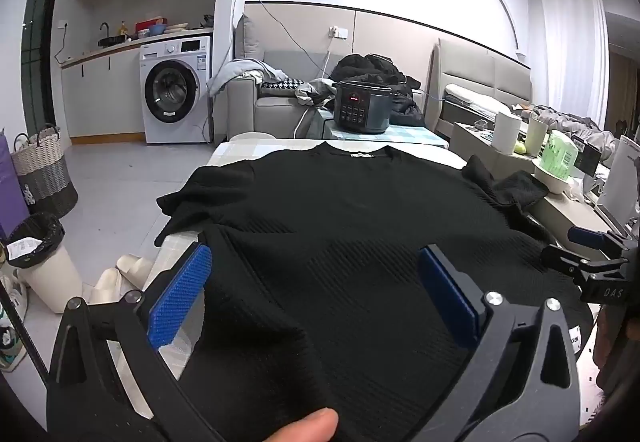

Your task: Fold small clothes

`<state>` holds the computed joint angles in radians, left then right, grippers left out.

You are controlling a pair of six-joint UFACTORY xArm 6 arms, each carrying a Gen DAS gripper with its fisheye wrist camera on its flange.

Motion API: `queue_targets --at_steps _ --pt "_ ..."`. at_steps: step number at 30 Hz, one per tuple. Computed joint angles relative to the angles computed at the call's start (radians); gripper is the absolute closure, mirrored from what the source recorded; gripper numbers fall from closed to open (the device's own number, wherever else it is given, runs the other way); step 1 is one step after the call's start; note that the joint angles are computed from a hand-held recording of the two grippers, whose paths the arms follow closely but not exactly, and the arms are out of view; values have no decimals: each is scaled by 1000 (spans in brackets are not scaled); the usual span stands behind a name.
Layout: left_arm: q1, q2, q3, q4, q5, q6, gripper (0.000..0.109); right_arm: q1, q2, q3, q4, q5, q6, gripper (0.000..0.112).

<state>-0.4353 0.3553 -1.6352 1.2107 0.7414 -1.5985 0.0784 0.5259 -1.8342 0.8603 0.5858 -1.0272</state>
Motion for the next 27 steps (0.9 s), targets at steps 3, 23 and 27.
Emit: queue_targets --at_steps 3,23,27 --pt "-8 -1 0 1 18 -9 6 3 -7 9 6 -4 -14 9" --pt "-6 7 -18 -97 74 44 6 4 -13 20 12 -17 -25 9" --pt "-2 13 -24 -109 64 52 6 4 -13 25 2 -26 -19 9"
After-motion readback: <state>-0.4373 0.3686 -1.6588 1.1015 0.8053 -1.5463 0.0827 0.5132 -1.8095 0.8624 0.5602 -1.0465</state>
